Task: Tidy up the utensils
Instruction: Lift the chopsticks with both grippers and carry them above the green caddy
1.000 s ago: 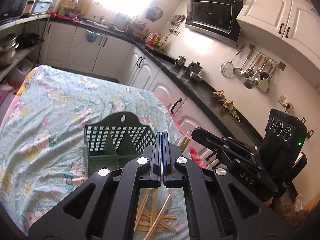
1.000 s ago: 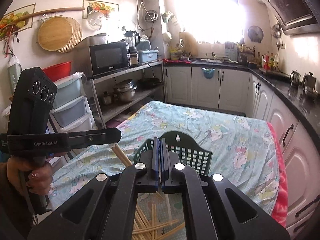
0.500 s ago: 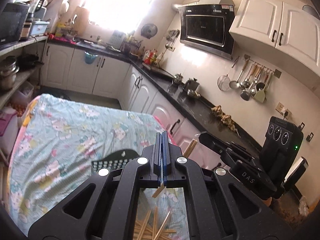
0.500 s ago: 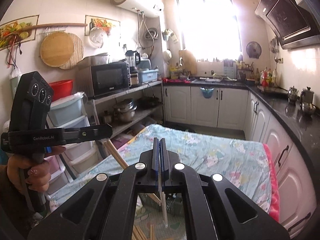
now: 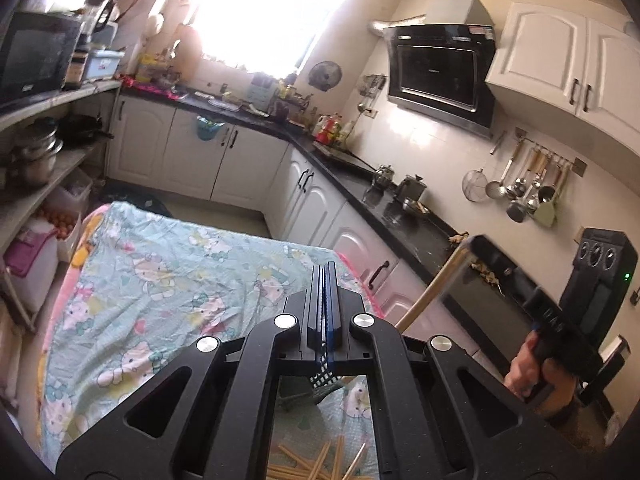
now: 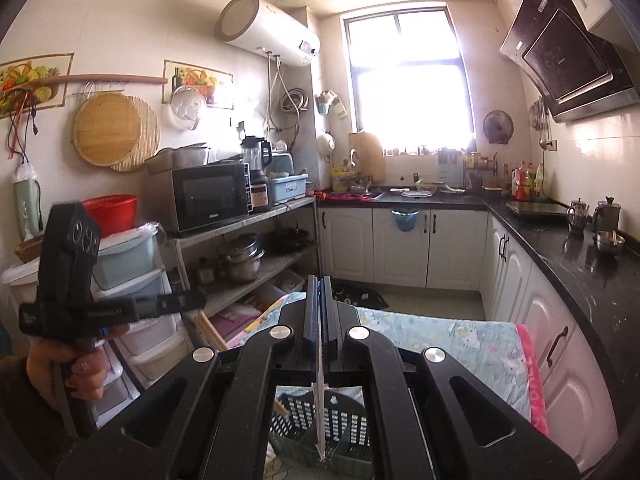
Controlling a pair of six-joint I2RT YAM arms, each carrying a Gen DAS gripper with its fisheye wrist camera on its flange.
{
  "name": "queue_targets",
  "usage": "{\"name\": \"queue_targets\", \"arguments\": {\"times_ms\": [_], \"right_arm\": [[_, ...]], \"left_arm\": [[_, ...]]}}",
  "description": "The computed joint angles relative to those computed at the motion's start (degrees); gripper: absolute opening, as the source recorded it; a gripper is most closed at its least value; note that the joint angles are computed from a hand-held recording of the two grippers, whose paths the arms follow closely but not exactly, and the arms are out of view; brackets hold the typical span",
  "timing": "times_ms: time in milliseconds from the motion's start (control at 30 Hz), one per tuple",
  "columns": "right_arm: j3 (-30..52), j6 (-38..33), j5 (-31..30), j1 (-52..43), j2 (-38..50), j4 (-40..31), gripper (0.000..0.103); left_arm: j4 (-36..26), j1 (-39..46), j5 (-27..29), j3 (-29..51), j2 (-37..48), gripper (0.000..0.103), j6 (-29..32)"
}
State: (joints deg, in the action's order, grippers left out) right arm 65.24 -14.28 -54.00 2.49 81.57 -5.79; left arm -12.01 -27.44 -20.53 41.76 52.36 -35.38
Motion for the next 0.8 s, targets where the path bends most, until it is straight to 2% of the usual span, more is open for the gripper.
{"name": "queue_targets", "arguments": {"times_ms": [367, 800], "right_arm": [[1.4, 1.5, 4.7, 3.2, 4.7, 2.8, 0.002], [0.3, 0.4, 10.6, 5.7, 11.5, 7.2, 0.002]], "left_arm": [[3.1, 3.6, 1.5, -4.0, 1.0, 0.0, 0.3], [15.3, 7.4, 6.9, -10.6, 7.4, 0.0, -1.8]]}}
